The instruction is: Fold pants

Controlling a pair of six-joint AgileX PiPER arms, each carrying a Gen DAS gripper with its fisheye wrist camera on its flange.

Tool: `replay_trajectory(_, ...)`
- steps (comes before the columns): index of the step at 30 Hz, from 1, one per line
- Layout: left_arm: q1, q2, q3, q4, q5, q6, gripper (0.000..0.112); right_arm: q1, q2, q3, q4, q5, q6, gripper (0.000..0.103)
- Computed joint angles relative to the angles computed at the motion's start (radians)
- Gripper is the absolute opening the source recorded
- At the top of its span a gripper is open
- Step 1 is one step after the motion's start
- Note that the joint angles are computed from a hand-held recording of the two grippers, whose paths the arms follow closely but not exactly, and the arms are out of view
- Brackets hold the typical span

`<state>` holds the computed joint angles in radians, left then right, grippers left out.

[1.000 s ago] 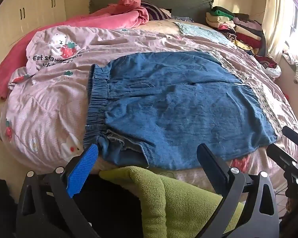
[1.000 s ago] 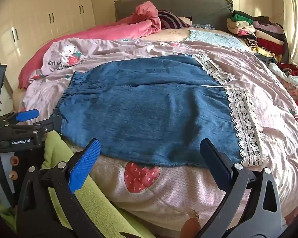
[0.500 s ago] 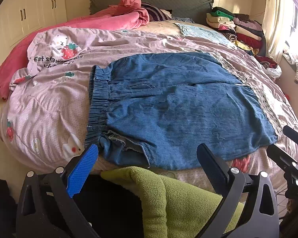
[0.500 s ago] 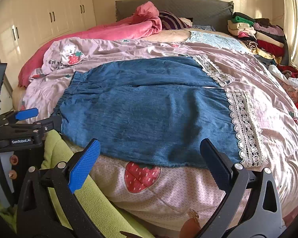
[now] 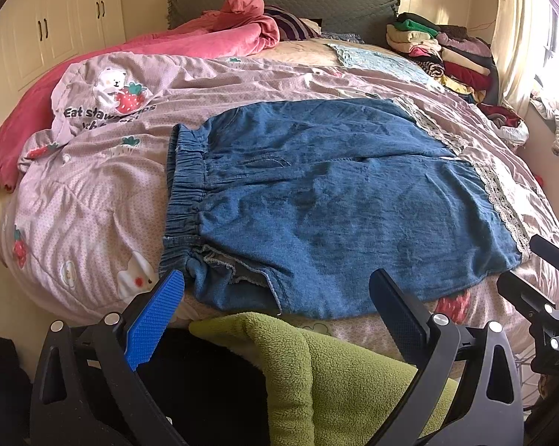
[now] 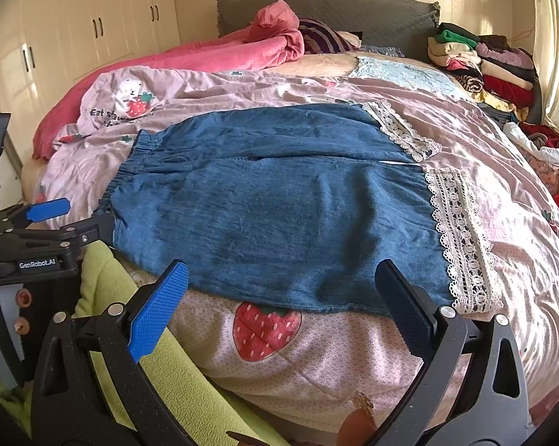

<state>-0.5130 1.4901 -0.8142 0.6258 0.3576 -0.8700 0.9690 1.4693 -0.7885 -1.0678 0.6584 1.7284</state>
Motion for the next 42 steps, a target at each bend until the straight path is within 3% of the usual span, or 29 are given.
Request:
replay_trajectory(32,0.021,-0.003,-0.008,-0.024,0.004,0.042,0.099,0.009,0.027,-0.021,0.004,0.016,-0.009,0.095)
replay_trajectory(42,0.06,0.027,-0.034,-0.074,-0.007,0.11,0.099,-0.019,0.04,-0.028,-0.018,-0.02,-0.004,0.095)
